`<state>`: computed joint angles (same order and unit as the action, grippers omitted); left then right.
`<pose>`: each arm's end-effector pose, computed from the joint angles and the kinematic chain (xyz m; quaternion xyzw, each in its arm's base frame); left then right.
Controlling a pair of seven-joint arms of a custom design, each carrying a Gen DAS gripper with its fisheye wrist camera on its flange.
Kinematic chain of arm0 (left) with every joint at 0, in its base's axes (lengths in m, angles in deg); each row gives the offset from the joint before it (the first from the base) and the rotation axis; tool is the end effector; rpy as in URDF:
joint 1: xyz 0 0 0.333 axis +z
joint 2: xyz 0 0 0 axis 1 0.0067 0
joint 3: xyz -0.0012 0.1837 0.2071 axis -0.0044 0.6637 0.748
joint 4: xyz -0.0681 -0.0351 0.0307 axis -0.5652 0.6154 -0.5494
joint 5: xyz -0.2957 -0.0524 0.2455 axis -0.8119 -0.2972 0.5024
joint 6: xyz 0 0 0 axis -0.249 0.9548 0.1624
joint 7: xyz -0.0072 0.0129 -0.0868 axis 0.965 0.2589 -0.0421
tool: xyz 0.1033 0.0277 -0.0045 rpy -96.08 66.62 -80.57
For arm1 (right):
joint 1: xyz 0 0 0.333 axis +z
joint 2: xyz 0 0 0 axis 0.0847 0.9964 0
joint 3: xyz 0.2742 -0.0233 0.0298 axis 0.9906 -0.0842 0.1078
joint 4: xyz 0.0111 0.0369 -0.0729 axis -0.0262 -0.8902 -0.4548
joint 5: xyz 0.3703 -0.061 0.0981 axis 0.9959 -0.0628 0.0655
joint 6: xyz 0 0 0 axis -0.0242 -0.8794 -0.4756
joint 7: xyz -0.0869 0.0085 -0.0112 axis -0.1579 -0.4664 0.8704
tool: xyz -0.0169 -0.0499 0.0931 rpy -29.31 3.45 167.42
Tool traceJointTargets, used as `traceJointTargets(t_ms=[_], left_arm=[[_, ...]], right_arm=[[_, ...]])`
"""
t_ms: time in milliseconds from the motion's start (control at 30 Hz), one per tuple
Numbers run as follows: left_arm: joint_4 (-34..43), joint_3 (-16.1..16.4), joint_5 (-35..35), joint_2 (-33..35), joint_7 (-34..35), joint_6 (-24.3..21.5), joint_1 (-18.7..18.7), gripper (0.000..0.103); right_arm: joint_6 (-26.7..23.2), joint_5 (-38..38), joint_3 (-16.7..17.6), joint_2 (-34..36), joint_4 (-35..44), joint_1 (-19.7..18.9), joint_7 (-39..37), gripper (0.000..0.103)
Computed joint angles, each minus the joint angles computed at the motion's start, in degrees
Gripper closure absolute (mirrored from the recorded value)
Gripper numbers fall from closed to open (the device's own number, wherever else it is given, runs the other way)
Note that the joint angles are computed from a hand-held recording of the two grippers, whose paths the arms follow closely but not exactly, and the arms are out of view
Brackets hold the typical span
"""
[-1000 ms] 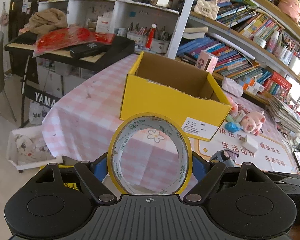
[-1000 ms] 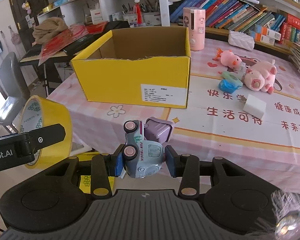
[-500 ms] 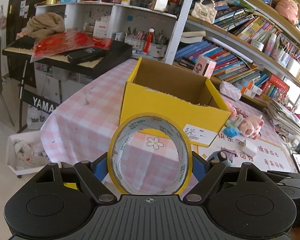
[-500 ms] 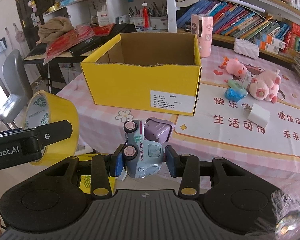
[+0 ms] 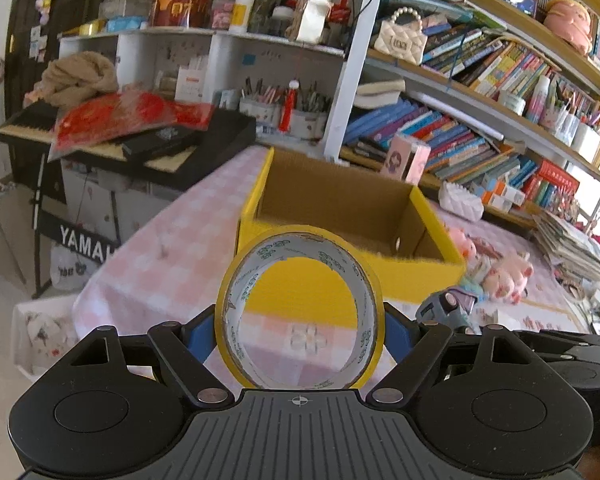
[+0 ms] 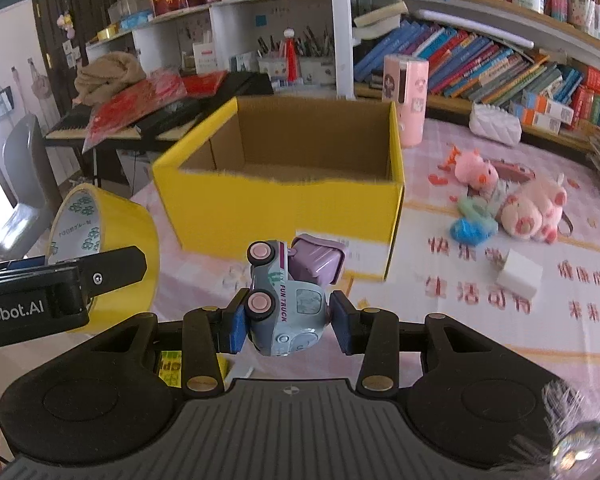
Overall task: Organize objects
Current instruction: 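Carry the tape roll and toy car in both tools over the yellow box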
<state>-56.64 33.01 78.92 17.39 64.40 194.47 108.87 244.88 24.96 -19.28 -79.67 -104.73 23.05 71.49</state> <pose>0.4841 -0.0769 0.5348 -0.7522 0.4599 -0.3401 0.3271 0.5675 0.2545 0.5286 -0.7914 0.4405 -0.1610 0.3920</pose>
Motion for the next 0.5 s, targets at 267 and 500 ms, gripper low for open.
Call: traceJointTargets(t_ms=[267, 500], left_arm=[[12.43, -4.11, 13.95, 10.36, -8.56, 0.78, 7.58, 0.02], [24.47, -3.35, 24.48, 20.99, -15.06, -5.54, 6.12, 0.02]], right_arm=[[3.99, -0.96, 2.63, 11.79, 15.99, -1.69, -1.1, 0.064], [1.9, -10.66, 4.71, 26.94, 35.53, -2.47, 1.59, 0.064]])
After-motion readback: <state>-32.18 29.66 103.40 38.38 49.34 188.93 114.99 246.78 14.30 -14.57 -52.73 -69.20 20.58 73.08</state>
